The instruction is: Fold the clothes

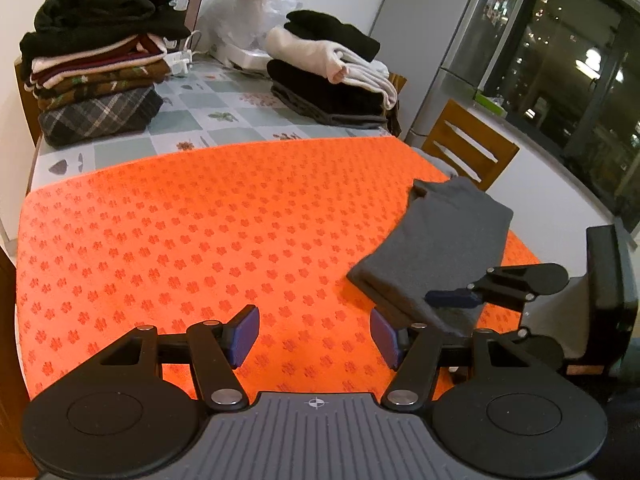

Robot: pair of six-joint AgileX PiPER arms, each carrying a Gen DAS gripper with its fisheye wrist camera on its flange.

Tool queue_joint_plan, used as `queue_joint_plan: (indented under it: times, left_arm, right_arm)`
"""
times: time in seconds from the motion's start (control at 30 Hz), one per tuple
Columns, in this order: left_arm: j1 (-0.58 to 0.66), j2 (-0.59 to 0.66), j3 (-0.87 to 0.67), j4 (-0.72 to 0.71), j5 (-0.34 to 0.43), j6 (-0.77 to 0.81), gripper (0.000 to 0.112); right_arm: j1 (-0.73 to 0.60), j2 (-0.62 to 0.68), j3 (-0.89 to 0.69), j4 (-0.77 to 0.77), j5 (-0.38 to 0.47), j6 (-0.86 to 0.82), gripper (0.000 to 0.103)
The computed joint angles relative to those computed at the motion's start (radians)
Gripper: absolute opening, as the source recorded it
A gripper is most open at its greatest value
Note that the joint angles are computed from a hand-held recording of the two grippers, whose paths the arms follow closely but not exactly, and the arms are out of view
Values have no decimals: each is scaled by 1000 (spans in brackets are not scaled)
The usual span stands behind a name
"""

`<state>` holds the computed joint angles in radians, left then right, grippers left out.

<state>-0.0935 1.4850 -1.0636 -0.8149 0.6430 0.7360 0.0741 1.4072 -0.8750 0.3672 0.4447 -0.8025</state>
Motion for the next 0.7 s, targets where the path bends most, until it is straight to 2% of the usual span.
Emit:
queue_joint_plan:
  times: [0.13, 0.2, 0.23, 0.27, 0.3, 0.33, 0.37, 0.47, 0.57, 0.7]
  left_arm:
    - [-11, -9, 9, 26, 2, -26, 64]
    - [-14, -16, 15, 40, -1, -44, 64]
    - [-14, -20, 17, 47, -2, -55, 64]
    - [-14, -24, 21, 53, -6, -67, 64]
    - [-15, -29, 25, 60, -11, -81, 64]
    - [-15, -34, 29, 66, -16, -94, 64]
    - [-16, -39, 32, 71, -21, -106, 64]
    - [-25, -48, 39, 88, -43, -140, 64]
    - [-49, -51, 38, 118, -74, -194, 64]
    - [-111, -43, 26, 193, -137, -316, 65]
  right_arm:
    - [7, 4, 45, -7, -50, -35, 44]
    - [-8, -1, 64, 71, -71, -126, 40]
    - [-13, 1, 67, 85, -75, -138, 32]
    - [-19, 3, 65, 88, -77, -146, 31]
    - [-33, 5, 62, 129, -65, -192, 26]
    - [-40, 5, 57, 131, -61, -198, 15]
    - [-54, 7, 45, 153, -41, -224, 14]
    - [-113, 8, -15, 228, 61, -274, 12]
    - [-209, 1, -102, 321, 202, -306, 12]
    - [-399, 50, -277, 439, 443, -307, 12]
